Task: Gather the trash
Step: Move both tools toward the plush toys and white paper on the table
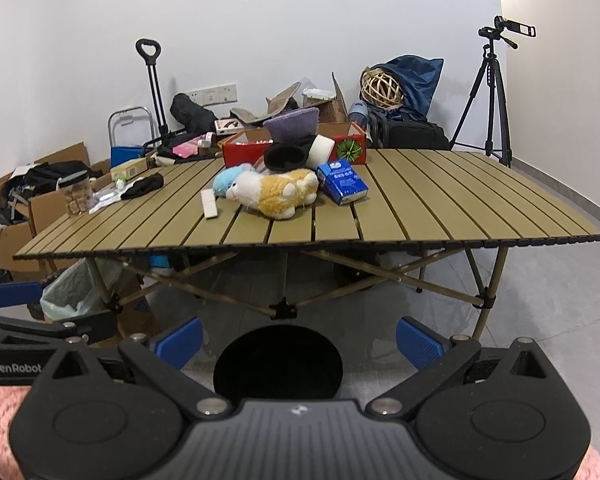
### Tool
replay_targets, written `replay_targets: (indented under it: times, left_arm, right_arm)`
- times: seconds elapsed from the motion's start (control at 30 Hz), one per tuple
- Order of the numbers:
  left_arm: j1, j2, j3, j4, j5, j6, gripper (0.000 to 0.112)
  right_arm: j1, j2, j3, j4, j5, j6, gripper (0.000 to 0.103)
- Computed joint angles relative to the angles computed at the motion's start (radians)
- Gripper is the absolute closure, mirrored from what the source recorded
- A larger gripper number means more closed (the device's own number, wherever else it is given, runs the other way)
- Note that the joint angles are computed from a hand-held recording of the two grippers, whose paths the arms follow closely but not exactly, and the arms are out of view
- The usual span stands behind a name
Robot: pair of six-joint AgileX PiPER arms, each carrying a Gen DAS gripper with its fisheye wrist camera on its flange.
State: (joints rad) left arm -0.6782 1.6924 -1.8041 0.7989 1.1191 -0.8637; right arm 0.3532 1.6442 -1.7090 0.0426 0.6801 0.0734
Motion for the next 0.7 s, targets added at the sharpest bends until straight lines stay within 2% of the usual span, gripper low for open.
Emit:
replay_targets:
  times: [0.33,0.7]
  left_arm:
    - [0.085,0.105,-0.136,-0.025,-0.031,0.040,0.009]
    - [0.171,0.284,-0.407,-0.075,-0.035,0.116,0.009]
  right_arm:
    - [-0.028,0.167,-0.203,0.033,0.019,0.003,0.000]
    - [-0.039,0.415,-0.577,0.017,0.105,0.037,0.000]
